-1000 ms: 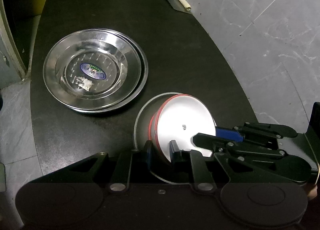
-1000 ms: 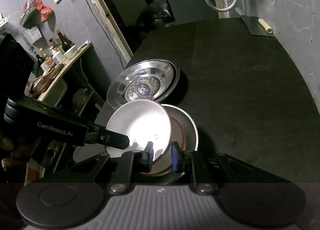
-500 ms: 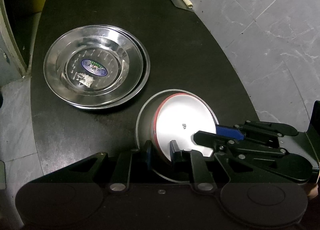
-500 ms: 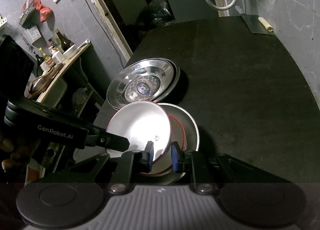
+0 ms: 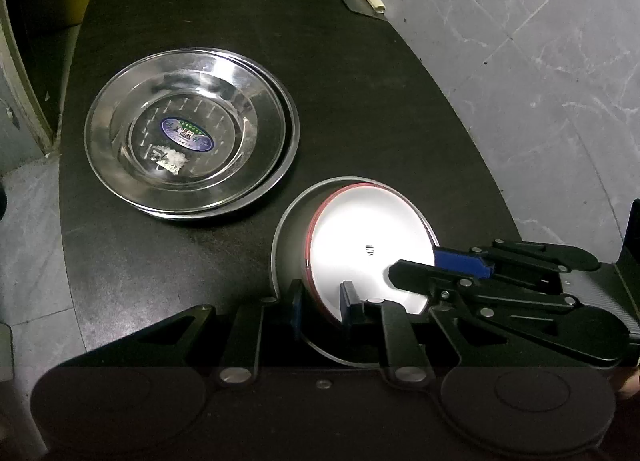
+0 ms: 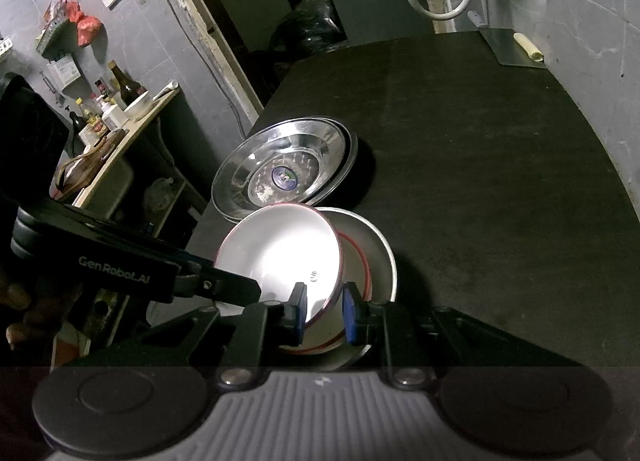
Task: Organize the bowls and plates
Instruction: 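Lower the second white bowl into the first white bowl with the left tool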
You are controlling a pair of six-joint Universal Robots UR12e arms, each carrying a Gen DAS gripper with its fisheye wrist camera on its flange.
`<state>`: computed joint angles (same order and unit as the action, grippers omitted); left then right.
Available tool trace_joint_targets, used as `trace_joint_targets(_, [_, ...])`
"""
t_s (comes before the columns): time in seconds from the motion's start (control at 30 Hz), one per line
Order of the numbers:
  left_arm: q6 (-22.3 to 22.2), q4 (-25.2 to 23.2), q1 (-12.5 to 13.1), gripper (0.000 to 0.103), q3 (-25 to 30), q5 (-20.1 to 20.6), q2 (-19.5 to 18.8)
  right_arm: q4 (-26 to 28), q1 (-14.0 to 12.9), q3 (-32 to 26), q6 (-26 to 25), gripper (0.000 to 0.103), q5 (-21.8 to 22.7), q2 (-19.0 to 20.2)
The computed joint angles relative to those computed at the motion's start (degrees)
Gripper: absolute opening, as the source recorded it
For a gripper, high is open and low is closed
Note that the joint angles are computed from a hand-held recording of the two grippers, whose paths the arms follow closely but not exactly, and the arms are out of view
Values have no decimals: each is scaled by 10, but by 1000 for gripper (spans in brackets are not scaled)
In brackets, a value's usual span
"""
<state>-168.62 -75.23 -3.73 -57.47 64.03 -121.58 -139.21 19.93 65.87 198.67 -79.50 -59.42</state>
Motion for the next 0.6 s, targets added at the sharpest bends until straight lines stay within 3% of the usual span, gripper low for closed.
trace_joint_targets(0.6, [2, -2, 0, 21, 1, 1, 0, 0, 0, 0, 0, 21, 0, 0])
